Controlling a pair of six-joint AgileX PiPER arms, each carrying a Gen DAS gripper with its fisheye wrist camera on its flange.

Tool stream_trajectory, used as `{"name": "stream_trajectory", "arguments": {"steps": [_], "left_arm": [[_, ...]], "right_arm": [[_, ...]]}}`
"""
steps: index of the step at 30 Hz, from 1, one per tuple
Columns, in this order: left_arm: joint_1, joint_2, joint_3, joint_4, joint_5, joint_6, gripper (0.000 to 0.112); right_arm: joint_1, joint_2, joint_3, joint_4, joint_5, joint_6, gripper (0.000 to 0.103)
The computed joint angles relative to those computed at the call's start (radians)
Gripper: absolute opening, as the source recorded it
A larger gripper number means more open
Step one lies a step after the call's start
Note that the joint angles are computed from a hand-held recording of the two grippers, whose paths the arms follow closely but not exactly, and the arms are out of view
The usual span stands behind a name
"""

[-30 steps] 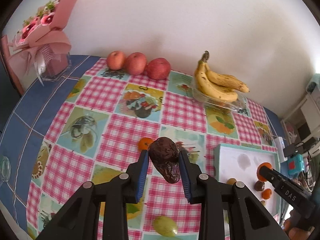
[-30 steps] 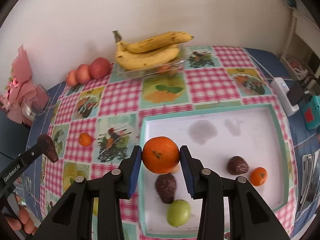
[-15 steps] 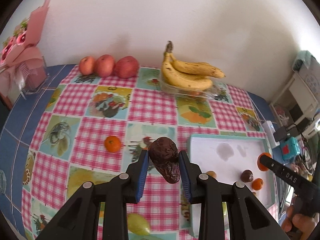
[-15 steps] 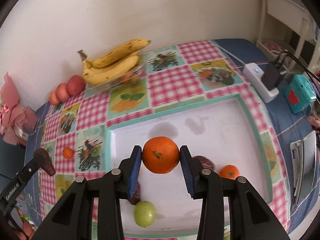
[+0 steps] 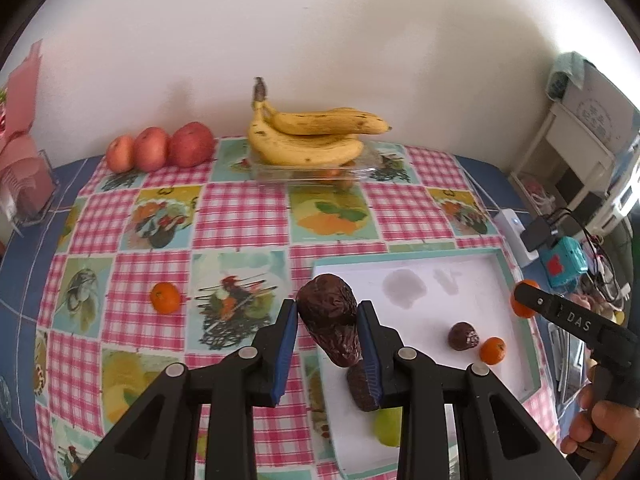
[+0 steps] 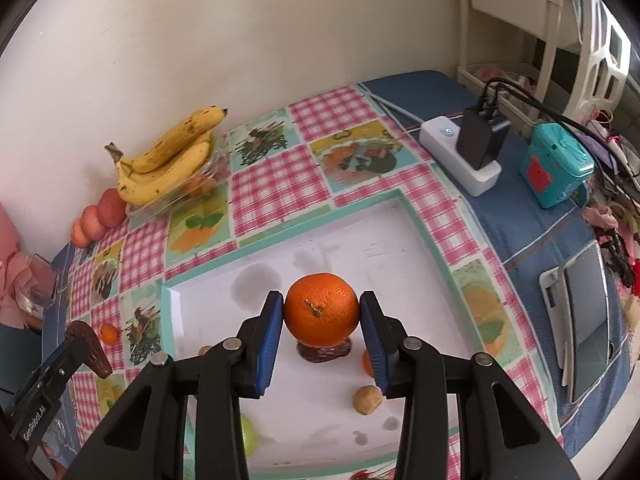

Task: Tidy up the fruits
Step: 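Carry the tangerine with the right tool while the left tool carries the date over the tray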

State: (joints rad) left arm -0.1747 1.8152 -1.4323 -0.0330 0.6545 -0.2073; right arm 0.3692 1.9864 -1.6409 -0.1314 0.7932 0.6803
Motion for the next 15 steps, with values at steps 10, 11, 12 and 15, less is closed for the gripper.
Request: {"name": "stream_trajectory", "arguments": {"steps": [10, 11, 12, 15], "left_arm": [[-0.048, 0.097, -0.029, -0.033, -0.066, 0.051, 0.033], [-0.053, 0.105, -0.031, -0.026, -0.075, 0.046, 0.033], [-0.058, 0.114, -0.032, -0.015, -0.084, 0.039, 0.033], [-0.072, 0.144, -0.032, 0.011, -0.119, 0.031, 0.033]], "right_arm": [[-0.018, 0.014, 0.012, 0.001, -0.033, -0.008, 0.041], [-0.019, 0.018, 0.011, -0.001, -0.036, -0.008, 0.041], [-0.019, 0.025, 0.009, -0.006, -0.043, -0.008, 0.041], [-0.025, 0.05, 0.022, -0.018, -0.102, -0.008, 0.041]]}}
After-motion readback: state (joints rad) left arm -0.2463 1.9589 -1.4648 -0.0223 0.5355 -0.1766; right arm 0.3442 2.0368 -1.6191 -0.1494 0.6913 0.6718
